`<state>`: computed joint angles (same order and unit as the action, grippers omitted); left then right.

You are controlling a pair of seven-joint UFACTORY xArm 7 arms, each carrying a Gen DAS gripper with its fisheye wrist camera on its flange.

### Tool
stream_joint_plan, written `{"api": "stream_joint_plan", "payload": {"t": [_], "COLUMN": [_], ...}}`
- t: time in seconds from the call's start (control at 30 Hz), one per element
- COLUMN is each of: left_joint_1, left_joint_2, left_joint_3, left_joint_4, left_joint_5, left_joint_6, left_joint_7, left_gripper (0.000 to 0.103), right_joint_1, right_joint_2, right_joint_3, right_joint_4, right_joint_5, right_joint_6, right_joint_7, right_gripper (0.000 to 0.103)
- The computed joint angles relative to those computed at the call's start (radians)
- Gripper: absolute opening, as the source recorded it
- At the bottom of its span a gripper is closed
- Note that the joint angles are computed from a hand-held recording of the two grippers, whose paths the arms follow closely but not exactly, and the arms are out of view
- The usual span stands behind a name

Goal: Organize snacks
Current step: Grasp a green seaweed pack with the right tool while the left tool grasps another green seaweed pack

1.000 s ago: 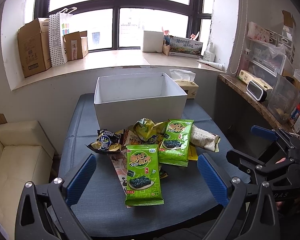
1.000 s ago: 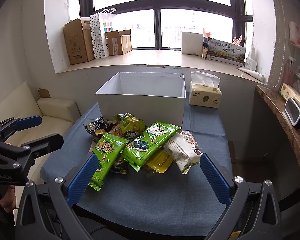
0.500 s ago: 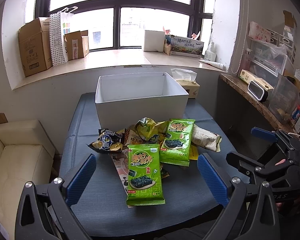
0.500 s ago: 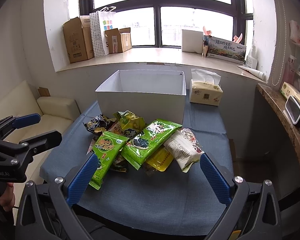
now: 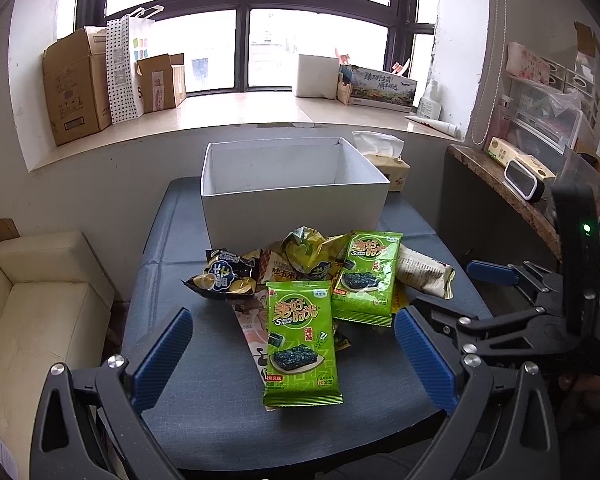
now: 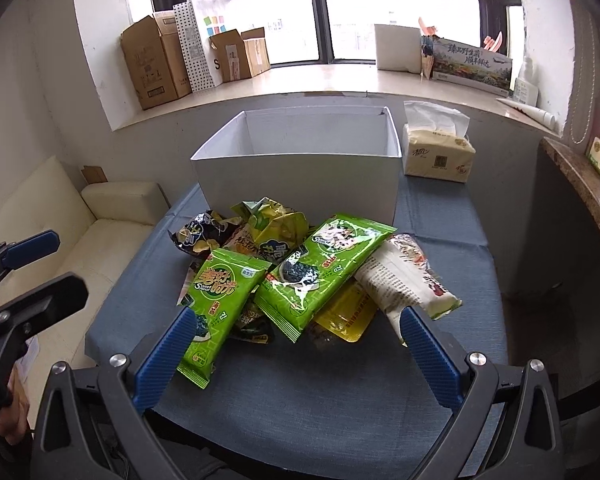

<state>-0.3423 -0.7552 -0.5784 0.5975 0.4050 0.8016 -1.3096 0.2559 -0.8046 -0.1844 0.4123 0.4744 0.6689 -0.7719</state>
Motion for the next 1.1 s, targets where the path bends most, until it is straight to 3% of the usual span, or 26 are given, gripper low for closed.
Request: {"api": "stream_joint_plan", "payload": {"t": [0.13, 0.27, 0.4, 0.6, 0.63, 0.7, 0.77, 0.97, 1.1], "left_joint_1": [-0.011, -0.019, -0.024, -0.026, -0.024, -0.022, -0.022, -0.011, 0.003], "left_joint_2": [-0.013, -0.027, -0.030, -0.033, -0.033, -0.028, -0.024, 0.023, 0.087], "left_joint_3": [0.011, 0.022, 0.028, 0.040, 0.039, 0.038, 0.040, 0.040, 0.051], "left_joint_4": [-0.023, -0.049, -0.062, -0.079, -0.081, -0.081, -0.086, -0.085, -0.086], "left_joint_5": [-0.013, -0.027, -0.037, -0.048, -0.047, -0.049, -0.052, -0.039, -0.016], "left_joint_6": [0.005, -0.003, -0.009, -0.032, -0.034, -0.032, -0.038, -0.051, -0.104], "left_joint_7": [-0.005, -0.011, -0.012, -0.014, -0.014, -0.012, -0.014, -0.011, -0.003], "left_gripper": [0.103, 0.103, 0.103, 0.103, 0.103, 0.103, 0.103, 0.103, 0.103], "right_joint_1": [0.028, -0.004, -0.070, -0.087, -0.087, -0.110, -0.068, -0.016, -0.006], "right_joint_2": [0.171, 0.363, 0.492, 0.594, 0.604, 0.606, 0.603, 0.508, 0.413], "right_joint_3": [0.038, 0.114, 0.221, 0.295, 0.301, 0.327, 0.278, 0.159, 0.055], "right_joint_4": [0.061, 0.154, 0.228, 0.274, 0.275, 0.268, 0.267, 0.242, 0.238], "right_joint_5": [0.017, -0.012, -0.137, -0.330, -0.363, -0.447, -0.397, -0.151, 0.021], "right_joint_6": [-0.074, -0.125, -0.151, -0.185, -0.195, -0.213, -0.203, -0.166, -0.073], "right_joint_7": [0.026, 0.155, 0.392, 0.639, 0.670, 0.737, 0.695, 0.430, 0.258], "right_gripper": [0.103, 0.103, 0.103, 0.103, 0.101, 0.080, 0.080, 0.078, 0.078]}}
